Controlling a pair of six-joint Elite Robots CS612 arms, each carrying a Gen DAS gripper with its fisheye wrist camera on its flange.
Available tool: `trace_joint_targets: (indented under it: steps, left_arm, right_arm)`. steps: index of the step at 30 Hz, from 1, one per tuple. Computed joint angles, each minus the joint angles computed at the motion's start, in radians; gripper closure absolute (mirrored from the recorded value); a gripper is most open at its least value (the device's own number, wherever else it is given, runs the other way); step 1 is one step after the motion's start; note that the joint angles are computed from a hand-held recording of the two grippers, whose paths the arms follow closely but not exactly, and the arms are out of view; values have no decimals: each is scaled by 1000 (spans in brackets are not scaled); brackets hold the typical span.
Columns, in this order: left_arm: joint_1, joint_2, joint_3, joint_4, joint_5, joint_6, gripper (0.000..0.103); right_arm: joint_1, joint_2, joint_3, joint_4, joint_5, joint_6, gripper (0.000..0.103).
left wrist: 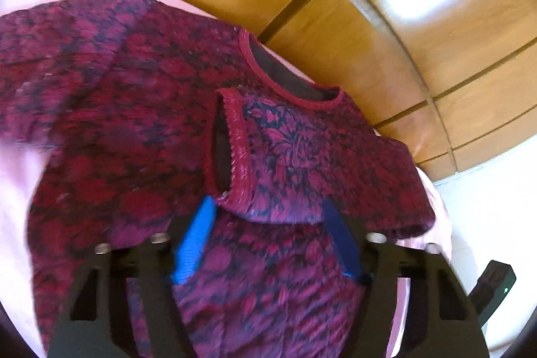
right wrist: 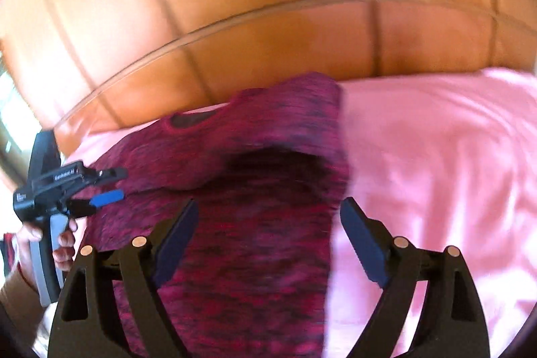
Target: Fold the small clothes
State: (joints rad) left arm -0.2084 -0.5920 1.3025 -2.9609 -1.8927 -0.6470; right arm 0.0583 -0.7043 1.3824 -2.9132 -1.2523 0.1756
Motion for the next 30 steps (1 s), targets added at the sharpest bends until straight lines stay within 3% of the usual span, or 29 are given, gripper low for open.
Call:
trace_joint_targets:
  steps: [1,3,4,11,17,22,25,30]
  left_arm:
    - [-7,3,-14,32,44,14,76]
    - [-10,9,-26,37,73,16,90]
    - [-10,7,-23,15,86,7,92]
    - [-3,-45,44,-129,194,46,93]
    - [12,-59,66,-123,258,85,93]
    - [13,-39,59,-52,297,80,93]
    - [12,-26,55,5,312,74,93]
    - [6,-32,80,-17,343,52,89]
  right_arm:
    - [-4,4,-3,0,3,25,22]
    - [-14,9,-1,-23,23,83,25]
    - [-17,11,0,-45,32,112,27]
    - [-19,42,-48,-90,90,181,36]
    - [15,99,-163,62,93,81,41]
    - [55,138,-234,181,-23,8,41]
    - [68,151,-241,182,-71,-23,40]
    - [88,159,-237,153,-157,-70,40]
